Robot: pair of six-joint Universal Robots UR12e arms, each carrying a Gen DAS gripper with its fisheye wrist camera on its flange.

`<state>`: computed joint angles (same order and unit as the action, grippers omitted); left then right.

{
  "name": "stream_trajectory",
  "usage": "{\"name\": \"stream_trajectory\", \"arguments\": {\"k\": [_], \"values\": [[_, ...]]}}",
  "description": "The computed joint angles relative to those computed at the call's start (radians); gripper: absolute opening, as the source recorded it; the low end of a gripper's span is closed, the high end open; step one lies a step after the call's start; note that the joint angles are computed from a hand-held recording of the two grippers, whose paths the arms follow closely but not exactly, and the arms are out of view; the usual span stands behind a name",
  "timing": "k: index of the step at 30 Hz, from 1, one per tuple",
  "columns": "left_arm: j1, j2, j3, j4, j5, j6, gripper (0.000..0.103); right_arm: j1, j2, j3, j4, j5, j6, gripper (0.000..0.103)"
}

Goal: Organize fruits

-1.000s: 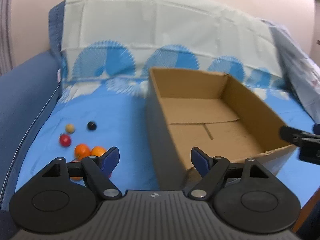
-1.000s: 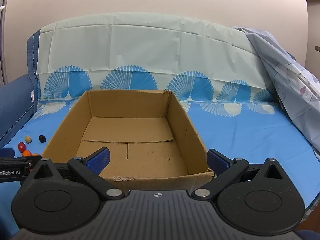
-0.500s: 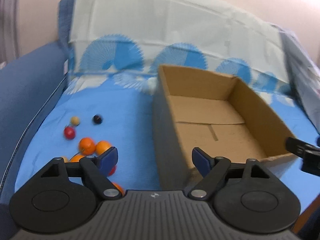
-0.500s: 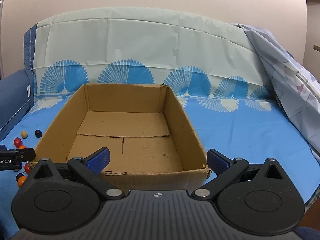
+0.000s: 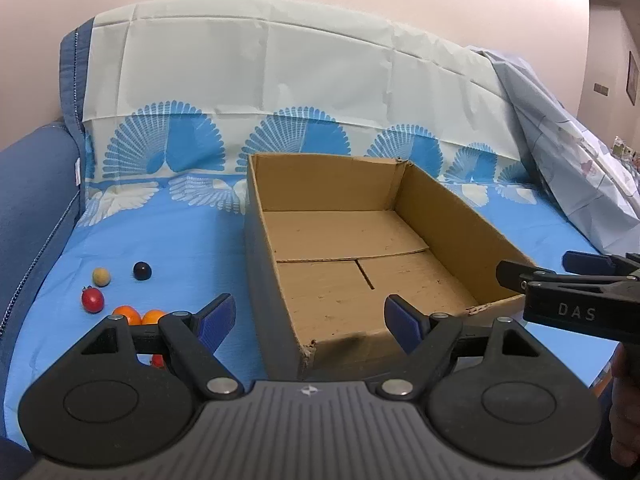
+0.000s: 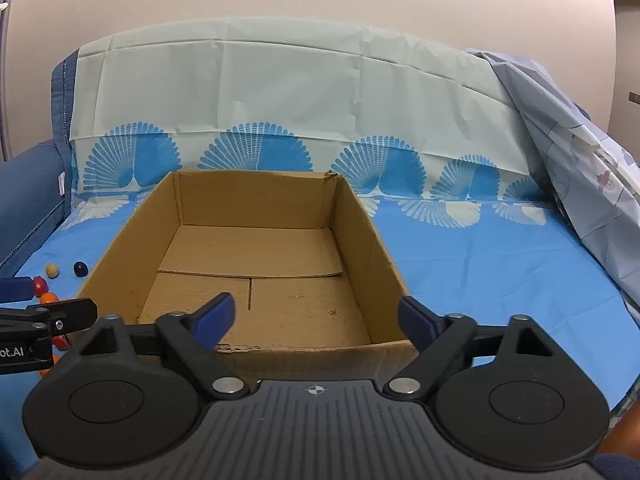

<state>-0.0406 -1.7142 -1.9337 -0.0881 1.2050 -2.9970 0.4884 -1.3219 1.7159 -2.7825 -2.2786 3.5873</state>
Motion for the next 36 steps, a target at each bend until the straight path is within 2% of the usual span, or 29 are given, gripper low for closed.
{"name": "stream_trajectory", "arguments": {"k": [3, 4, 6, 8, 9, 11, 14, 18, 21, 25, 27, 31, 36], "values": [[0.0, 0.002, -0.002, 0.003, -0.013, 0.004, 0.085, 0.001, 0.0, 0.003, -0.014, -0.002, -0.011, 0.076], [0.002, 0.003, -0.004, 0.004, -0.021, 0.008, 0.081, 0.001, 0.001, 0.004, -0.021, -0.001, -0.016, 0.073], [0.003, 0.005, -0.006, -0.001, -0.041, 0.022, 0.072, 0.002, 0.001, 0.005, -0.034, -0.001, -0.026, 0.07], [0.001, 0.008, -0.007, -0.01, -0.048, 0.038, 0.06, 0.004, 0.001, 0.01, -0.052, 0.0, -0.037, 0.061], [0.001, 0.01, -0.009, -0.011, -0.055, 0.046, 0.055, 0.004, 0.001, 0.011, -0.06, 0.002, -0.041, 0.06], [0.002, 0.013, -0.014, -0.003, -0.07, 0.056, 0.039, 0.004, 0.003, 0.009, -0.07, 0.007, -0.046, 0.056], [0.008, 0.018, -0.021, 0.002, -0.105, 0.084, 0.025, 0.008, 0.008, 0.005, -0.093, 0.007, -0.063, 0.054], [0.021, 0.036, -0.026, -0.034, -0.165, 0.115, 0.023, 0.019, 0.025, -0.006, -0.129, -0.026, -0.085, 0.054], [0.035, 0.063, -0.029, -0.048, -0.192, 0.188, 0.023, 0.028, 0.041, -0.017, -0.157, -0.065, -0.089, 0.055], [0.08, 0.099, -0.026, -0.063, -0.251, 0.286, 0.023, 0.034, 0.056, -0.037, -0.178, -0.066, -0.079, 0.056], [0.106, 0.113, -0.019, -0.078, -0.265, 0.302, 0.023, 0.039, 0.068, -0.052, -0.196, -0.065, -0.087, 0.061], [0.171, 0.119, 0.006, -0.176, -0.341, 0.224, 0.023, 0.047, 0.092, -0.078, -0.235, -0.039, -0.099, 0.061], [0.214, 0.109, -0.019, -0.12, -0.285, 0.101, 0.023, 0.057, 0.119, -0.107, -0.274, 0.009, -0.109, 0.061]]}}
